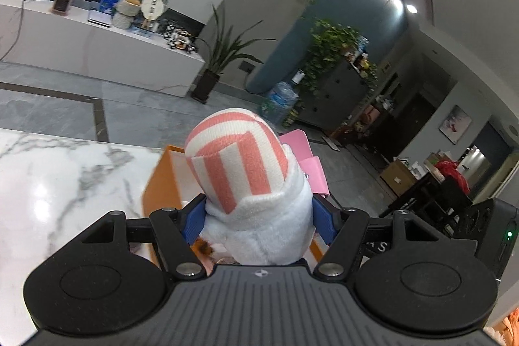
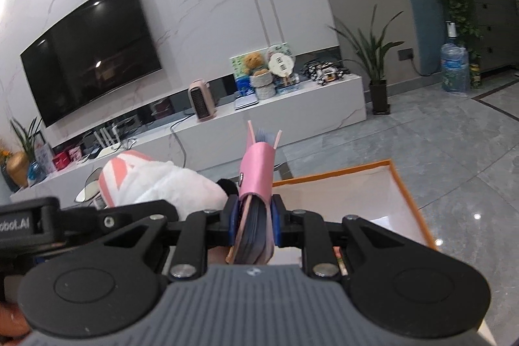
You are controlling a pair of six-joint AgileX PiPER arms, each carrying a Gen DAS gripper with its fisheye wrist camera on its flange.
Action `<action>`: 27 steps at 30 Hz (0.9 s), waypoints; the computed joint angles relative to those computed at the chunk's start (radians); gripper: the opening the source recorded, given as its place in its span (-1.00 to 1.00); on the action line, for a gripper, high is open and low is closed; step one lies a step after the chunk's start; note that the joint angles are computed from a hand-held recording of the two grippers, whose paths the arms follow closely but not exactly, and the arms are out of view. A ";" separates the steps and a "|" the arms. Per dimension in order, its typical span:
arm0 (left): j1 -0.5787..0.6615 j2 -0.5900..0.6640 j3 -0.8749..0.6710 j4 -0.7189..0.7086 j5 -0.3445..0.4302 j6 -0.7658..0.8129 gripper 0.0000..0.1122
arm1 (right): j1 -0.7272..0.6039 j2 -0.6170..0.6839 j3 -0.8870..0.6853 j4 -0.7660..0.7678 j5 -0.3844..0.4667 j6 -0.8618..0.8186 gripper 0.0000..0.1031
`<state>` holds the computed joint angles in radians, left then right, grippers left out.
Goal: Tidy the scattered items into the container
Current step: 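Carry the plush and the pink wallet over the orange box, then lower the plush and wallet into the box and open both tools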
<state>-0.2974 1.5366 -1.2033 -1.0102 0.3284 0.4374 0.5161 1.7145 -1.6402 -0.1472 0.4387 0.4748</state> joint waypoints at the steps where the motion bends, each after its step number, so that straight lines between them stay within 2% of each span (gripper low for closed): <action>1: -0.009 0.007 -0.006 -0.011 -0.007 0.007 0.40 | -0.007 -0.003 0.004 -0.003 -0.002 0.004 -0.57; 7: -0.070 0.085 -0.057 -0.025 -0.078 0.033 0.40 | -0.013 0.014 -0.004 -0.169 0.010 0.151 -0.57; 9: -0.079 0.109 -0.064 -0.020 -0.086 0.020 0.40 | -0.023 0.035 -0.018 -0.165 0.020 0.152 -0.57; 13: -0.088 0.143 -0.073 0.096 -0.073 -0.121 0.40 | -0.044 0.089 -0.060 -0.121 0.055 0.121 -0.57; 20: -0.066 0.178 -0.080 0.076 -0.053 -0.133 0.46 | -0.055 0.140 -0.093 -0.136 0.076 0.146 -0.55; 24: -0.051 0.182 -0.083 0.072 -0.033 -0.152 0.56 | -0.049 0.146 -0.089 -0.221 0.087 0.236 -0.37; 25: -0.045 0.178 -0.081 0.046 -0.025 -0.131 0.56 | -0.048 0.138 -0.078 -0.253 0.078 0.270 -0.20; 27: -0.038 0.164 -0.068 -0.028 -0.025 -0.058 0.56 | -0.048 0.123 -0.060 -0.291 0.063 0.313 -0.18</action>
